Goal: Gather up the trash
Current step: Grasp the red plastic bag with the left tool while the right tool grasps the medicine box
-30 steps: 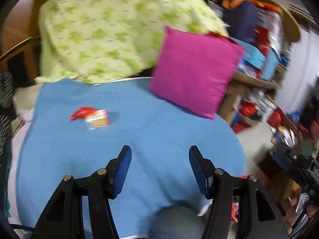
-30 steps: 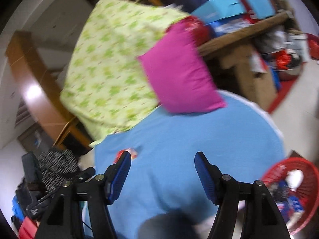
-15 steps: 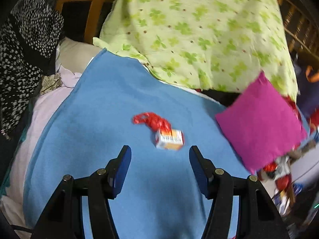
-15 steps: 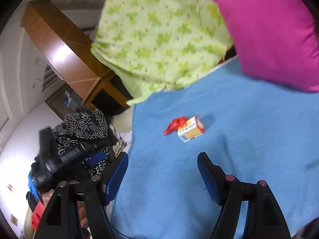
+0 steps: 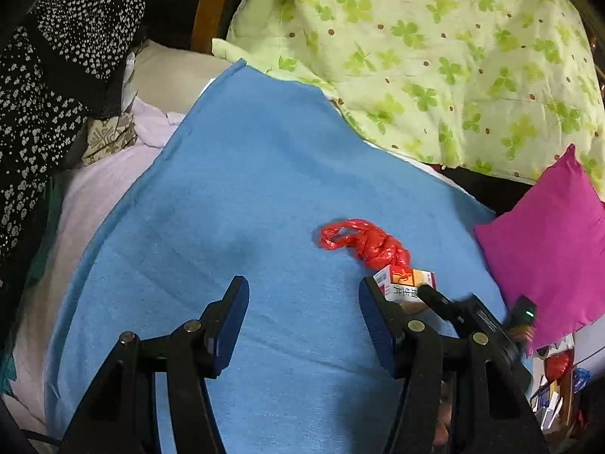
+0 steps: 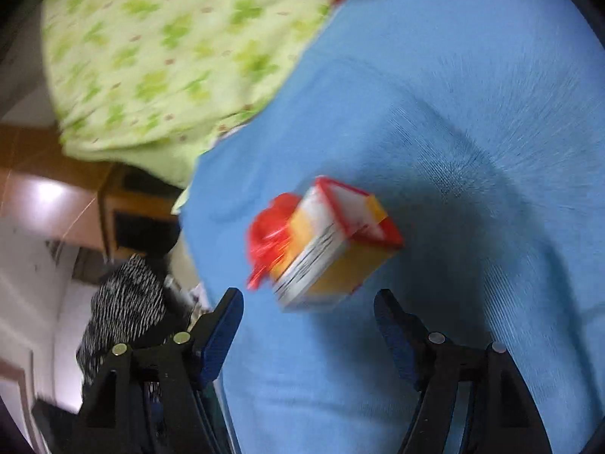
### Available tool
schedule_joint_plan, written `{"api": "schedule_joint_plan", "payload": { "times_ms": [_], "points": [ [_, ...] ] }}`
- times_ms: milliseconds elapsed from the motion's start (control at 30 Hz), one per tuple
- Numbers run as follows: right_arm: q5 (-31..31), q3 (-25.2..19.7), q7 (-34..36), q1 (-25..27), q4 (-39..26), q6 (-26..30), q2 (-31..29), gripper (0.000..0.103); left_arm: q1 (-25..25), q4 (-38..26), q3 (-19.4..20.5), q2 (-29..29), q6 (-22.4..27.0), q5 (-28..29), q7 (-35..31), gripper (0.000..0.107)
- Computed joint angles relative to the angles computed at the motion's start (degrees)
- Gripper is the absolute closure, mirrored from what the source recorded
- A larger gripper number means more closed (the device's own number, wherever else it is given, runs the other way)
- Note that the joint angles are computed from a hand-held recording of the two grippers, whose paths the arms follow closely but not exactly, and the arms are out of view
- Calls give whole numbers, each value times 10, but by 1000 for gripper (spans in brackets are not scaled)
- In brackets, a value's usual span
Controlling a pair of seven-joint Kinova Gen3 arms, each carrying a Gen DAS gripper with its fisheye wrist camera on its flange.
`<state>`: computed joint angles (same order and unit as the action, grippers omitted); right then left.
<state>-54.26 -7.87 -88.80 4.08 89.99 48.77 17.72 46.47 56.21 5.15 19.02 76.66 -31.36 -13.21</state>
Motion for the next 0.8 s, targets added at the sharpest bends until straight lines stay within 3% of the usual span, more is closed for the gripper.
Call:
{"api": "schedule_joint_plan", "payload": {
  "times_ms": [267,367,533,600,733,800],
  "points": [
    [22,-7,-26,-10,-9,-60,16,30,-25,-1,3,13,-14,48,-31,46],
    [36,-13,-14,-10,-15,-61,20,42,-22,1,0,18,-13,51,-35,46],
    [-7,-28,24,25,-18,-32,32,56,-18,-1,-6,27,-9,46,-31,46],
    [-42,-35,46,46,-8,-19,29,78,-18,-5,-9,31,-13,47,-27,46],
    [-69,-16,64,55,-1,-11,20,80,-65,-14,9,42,-57,110,-30,46],
    [-91,-15,74,66,-1,8,31,80,-76,-45,1,63,-51,140,-47,46]
  ]
}}
